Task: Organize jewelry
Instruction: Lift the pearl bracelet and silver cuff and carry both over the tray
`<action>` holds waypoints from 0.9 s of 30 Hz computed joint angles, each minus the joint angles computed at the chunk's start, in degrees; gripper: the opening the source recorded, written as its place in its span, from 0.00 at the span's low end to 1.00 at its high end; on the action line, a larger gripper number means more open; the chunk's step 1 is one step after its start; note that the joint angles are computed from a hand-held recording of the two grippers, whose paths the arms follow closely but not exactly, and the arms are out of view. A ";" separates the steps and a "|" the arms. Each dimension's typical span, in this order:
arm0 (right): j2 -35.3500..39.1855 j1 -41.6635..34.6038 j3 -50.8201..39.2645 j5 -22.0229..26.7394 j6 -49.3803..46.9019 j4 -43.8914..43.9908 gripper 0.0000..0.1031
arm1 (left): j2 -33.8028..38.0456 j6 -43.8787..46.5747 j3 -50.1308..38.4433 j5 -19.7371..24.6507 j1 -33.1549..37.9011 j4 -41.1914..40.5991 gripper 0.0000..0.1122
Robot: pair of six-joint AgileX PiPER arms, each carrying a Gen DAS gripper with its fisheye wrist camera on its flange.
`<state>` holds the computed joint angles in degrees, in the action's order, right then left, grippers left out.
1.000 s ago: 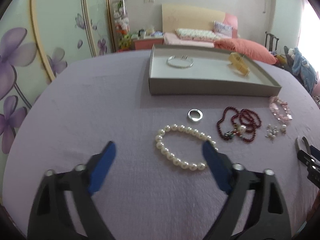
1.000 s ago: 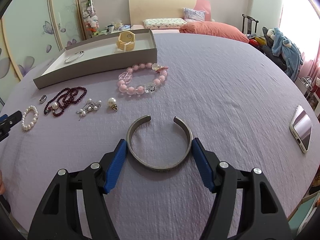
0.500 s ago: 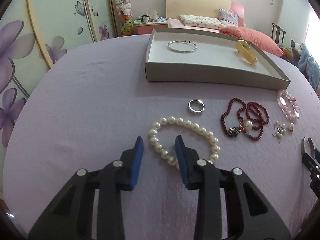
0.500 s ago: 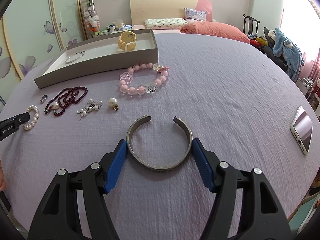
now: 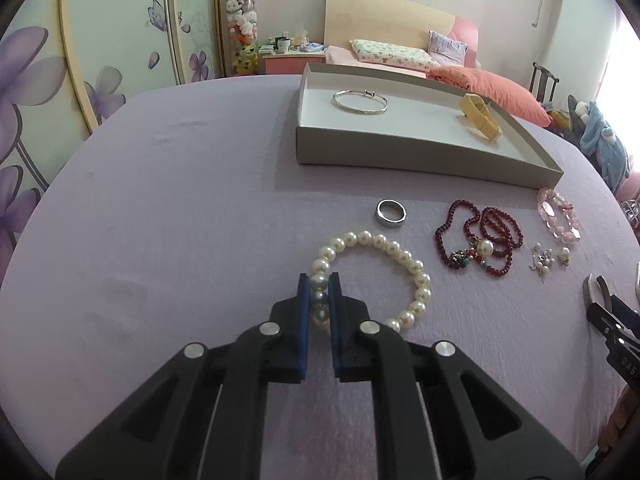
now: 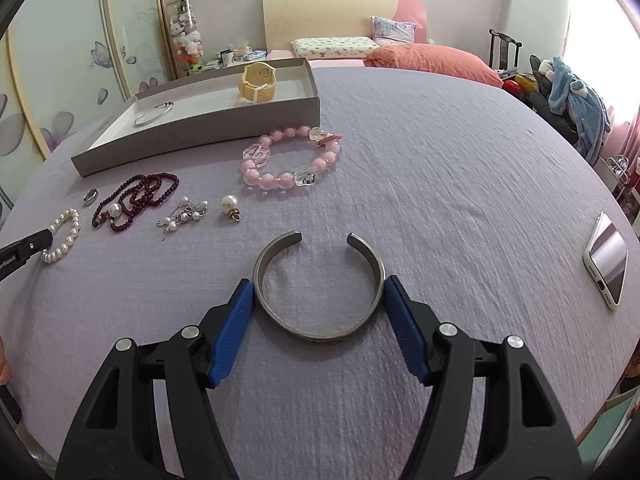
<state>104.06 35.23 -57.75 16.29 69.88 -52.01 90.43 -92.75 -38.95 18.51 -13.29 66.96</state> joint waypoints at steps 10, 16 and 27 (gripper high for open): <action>-0.04 0.01 0.11 -0.04 0.36 -0.35 0.64 | -6.84 -13.12 5.47 -1.52 -1.56 13.46 0.09; -0.07 -0.01 0.19 -0.09 0.49 -0.47 0.64 | -11.33 -15.36 7.22 -0.17 -3.88 15.52 0.09; -0.39 0.14 0.71 -0.49 0.58 -0.90 0.64 | -16.38 -14.90 7.35 3.74 -9.80 14.42 0.09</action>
